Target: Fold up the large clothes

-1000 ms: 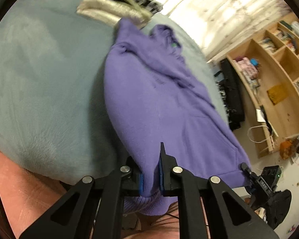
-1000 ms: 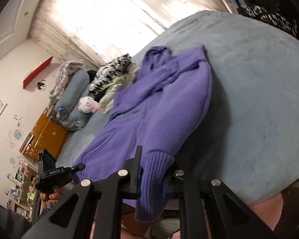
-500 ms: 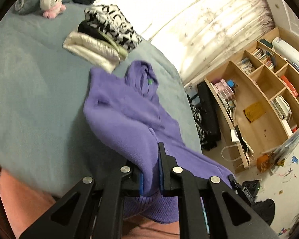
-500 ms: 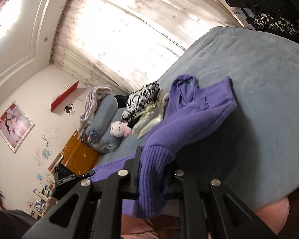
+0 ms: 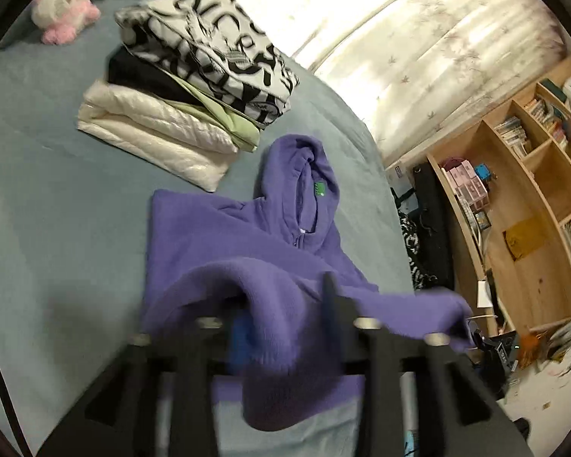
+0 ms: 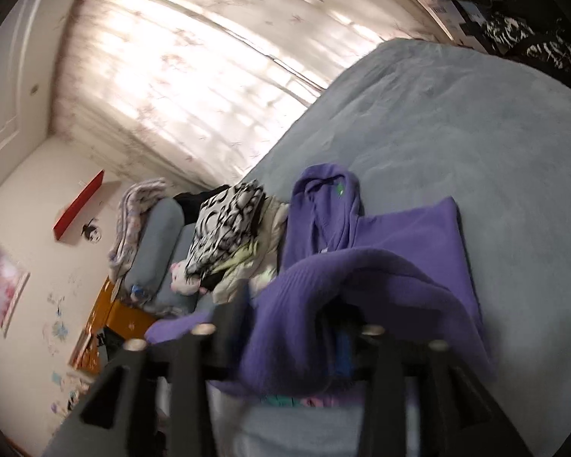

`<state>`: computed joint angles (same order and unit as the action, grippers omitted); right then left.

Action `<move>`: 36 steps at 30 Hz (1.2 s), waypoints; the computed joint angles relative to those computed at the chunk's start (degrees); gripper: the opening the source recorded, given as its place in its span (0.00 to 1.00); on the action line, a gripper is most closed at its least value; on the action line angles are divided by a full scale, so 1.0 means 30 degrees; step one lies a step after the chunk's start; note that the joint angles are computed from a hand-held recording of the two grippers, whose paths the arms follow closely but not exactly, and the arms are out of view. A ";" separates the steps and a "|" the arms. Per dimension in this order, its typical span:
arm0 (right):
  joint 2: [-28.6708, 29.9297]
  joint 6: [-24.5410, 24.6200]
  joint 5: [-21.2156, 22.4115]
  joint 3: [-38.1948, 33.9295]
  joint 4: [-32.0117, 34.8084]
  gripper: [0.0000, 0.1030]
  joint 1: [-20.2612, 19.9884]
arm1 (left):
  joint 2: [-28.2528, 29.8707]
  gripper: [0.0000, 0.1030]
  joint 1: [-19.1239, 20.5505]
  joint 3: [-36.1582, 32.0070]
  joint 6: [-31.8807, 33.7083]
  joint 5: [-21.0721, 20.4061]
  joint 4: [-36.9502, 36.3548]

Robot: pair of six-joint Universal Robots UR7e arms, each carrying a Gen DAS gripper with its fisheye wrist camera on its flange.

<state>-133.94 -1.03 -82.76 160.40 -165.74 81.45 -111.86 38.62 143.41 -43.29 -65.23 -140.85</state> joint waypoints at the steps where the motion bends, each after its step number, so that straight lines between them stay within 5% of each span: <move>1: 0.1044 0.0056 0.0262 0.0018 -0.1242 0.63 -0.0282 | 0.0653 0.79 0.0360 -0.0047 0.0225 0.0454 -0.0981; 2: 0.1578 -0.0133 0.0952 0.0063 -0.1899 0.69 -0.0852 | 0.1093 0.94 0.0390 0.0066 0.0309 0.1139 -0.1897; 5: 0.3631 -0.0250 0.1271 -0.0017 -0.3694 0.71 -0.1397 | 0.2640 0.95 0.1733 -0.0185 0.1857 0.0929 -0.4604; 14: 0.8320 -0.1774 -0.1110 0.0061 -0.7656 0.71 -0.3052 | 0.6854 0.93 0.4507 -0.1310 0.4875 0.2813 -0.5279; 23: 1.3849 -0.3684 -0.4212 -0.2156 -0.9931 0.71 -0.3091 | 1.0399 0.60 0.5294 -0.1937 0.8997 0.4336 -0.6356; 29: 1.7774 -0.5039 -0.7784 -0.4089 -1.1408 0.71 -0.1285 | 1.2712 0.45 0.5279 -0.2427 1.0830 0.5289 -0.7467; 31: 1.9246 -0.5632 -0.9629 -0.4721 -1.2082 0.62 -0.0479 | 1.3457 0.42 0.5099 -0.2548 1.1258 0.6103 -0.7929; 33: 2.0652 -0.6238 -1.1836 -0.5266 -1.2869 0.34 0.0342 | 1.4050 0.23 0.4983 -0.2706 1.1539 0.6881 -0.8137; 36: 2.1510 -0.7322 -1.2824 -0.5163 -1.4704 0.15 0.0783 | 1.4480 0.12 0.4750 -0.2755 1.1851 0.7632 -0.8405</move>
